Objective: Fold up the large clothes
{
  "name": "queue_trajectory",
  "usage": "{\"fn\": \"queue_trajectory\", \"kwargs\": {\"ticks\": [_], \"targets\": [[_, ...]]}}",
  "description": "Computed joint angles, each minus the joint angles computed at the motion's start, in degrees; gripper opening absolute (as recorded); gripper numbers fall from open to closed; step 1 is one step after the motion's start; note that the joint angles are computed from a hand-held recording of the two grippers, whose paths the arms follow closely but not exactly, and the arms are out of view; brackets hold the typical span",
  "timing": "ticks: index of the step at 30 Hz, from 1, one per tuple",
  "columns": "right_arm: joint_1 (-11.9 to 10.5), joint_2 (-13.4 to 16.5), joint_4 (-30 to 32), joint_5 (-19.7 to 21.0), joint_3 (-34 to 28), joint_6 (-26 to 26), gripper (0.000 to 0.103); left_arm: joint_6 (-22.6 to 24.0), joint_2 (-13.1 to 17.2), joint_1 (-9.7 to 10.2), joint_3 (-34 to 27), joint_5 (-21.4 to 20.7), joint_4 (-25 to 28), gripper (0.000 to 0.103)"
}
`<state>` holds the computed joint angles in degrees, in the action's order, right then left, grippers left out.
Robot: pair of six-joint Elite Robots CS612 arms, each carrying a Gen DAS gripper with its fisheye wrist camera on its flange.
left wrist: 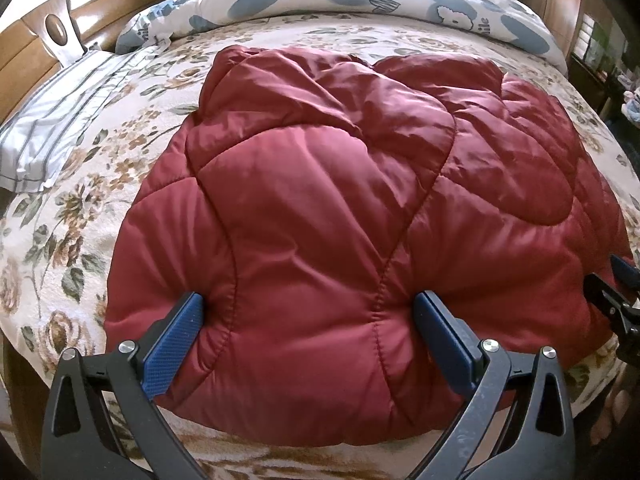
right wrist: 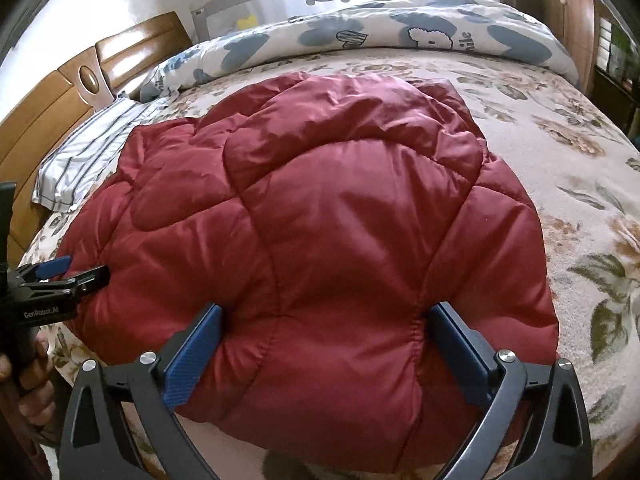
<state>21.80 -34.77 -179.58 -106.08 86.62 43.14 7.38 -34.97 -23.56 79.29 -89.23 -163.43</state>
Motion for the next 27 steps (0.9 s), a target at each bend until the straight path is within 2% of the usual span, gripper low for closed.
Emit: {"fn": "queue_trajectory", "kwargs": {"ticks": [9, 18, 23, 27], "targets": [[-0.2, -0.2, 0.3, 0.6, 0.2, 0.1, 0.102, 0.6, -0.1, -0.36, 0.4, 1.8, -0.7, 0.103], [-0.5, -0.2, 1.1, 1.0, -0.2, -0.2, 0.103, 0.5, 0.2, 0.05, -0.9, 0.1, 1.1, 0.103], [-0.5, -0.8, -0.5, 1.9, 1.0, 0.7, 0.102, 0.6, -0.1, -0.05, 0.2, 0.8, -0.6, 0.103], [-0.4, -1.5, -1.1, 2.3, 1.9, 0.7, 0.101, 0.2, -1.1, 0.41, 1.5, -0.7, -1.2, 0.103]]}}
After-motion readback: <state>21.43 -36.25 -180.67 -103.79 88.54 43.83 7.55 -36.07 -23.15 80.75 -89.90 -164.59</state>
